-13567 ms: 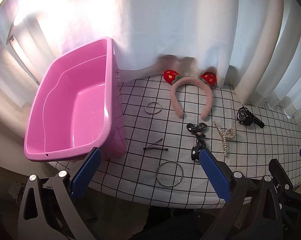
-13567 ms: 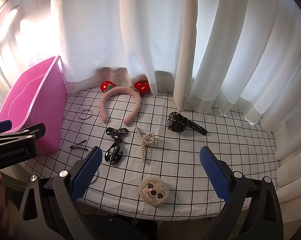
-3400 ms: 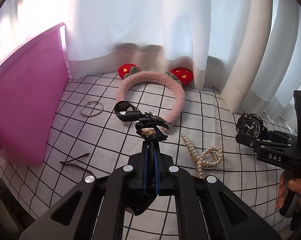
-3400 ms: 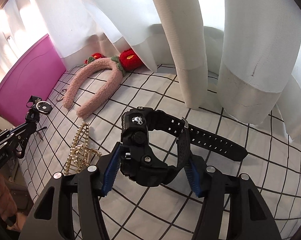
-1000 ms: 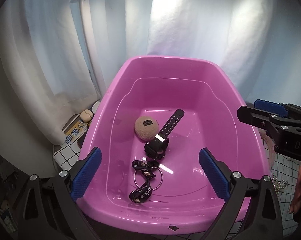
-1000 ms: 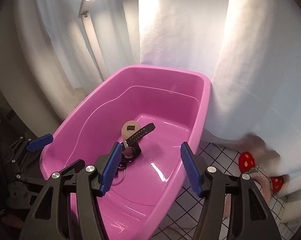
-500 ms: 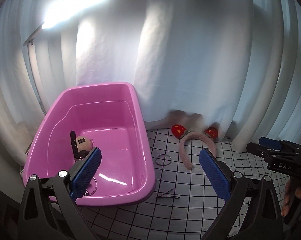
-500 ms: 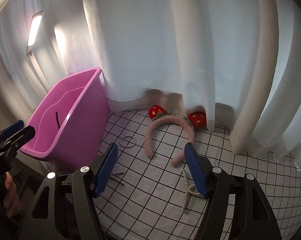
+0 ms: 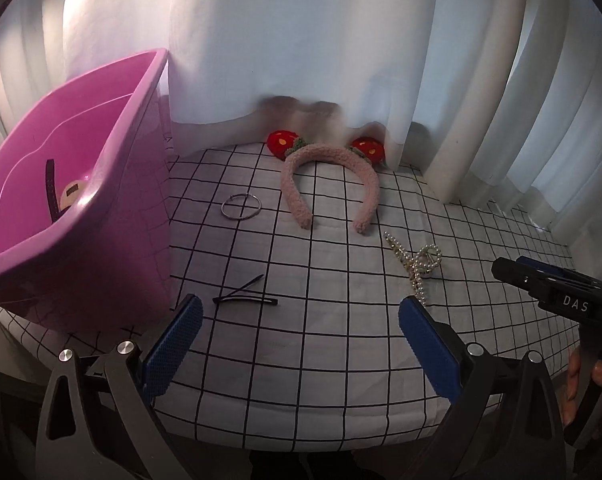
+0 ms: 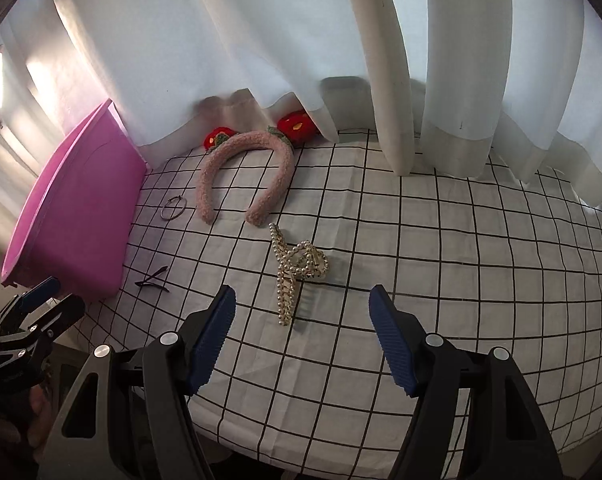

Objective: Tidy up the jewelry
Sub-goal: 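Reach the right gripper to the pearl hair claw clip and grasp it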

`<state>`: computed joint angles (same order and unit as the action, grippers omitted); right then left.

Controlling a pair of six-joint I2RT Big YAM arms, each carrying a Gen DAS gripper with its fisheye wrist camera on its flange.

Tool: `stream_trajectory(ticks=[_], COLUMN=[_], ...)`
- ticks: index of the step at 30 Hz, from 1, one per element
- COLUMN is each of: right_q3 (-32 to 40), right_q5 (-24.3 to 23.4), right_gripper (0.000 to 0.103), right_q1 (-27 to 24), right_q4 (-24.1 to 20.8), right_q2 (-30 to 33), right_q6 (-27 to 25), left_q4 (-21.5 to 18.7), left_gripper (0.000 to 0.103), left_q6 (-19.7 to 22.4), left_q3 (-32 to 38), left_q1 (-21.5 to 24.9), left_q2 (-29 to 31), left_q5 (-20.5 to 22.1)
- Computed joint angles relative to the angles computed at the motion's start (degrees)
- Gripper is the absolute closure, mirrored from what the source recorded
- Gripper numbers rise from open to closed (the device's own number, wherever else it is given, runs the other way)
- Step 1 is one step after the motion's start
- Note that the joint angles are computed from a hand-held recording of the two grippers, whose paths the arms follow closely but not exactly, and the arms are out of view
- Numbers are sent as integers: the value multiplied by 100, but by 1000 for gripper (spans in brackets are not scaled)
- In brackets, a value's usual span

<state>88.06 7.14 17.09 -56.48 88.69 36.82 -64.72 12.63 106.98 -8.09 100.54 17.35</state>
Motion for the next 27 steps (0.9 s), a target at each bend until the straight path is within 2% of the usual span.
stream_trajectory(ticks=[2,7,13,20,27], right_q3=[-86,-229,-106,114,270], right_q5=[-85,-301,-326,-138,86], right_gripper=[37,37,37,37,37], right_q1=[18,29,33,24,27], right_q4=[101,404,523,487,339], right_q2=[71,334,741,1071,1288], right_q6=[-18,-18,-120,-212,-300], left_q4=[9,457,647,501,378], left_gripper=[6,6,6,6,6], left_q6=[-119,-339,-619,-800,-941], left_q3=[-146,-490,-273,225,467], left_q1=[7,-35,-116,-136,-151], left_q2=[50,157,597,1137,1391], left_q5=[-49,-350,-646,-1029,-1256])
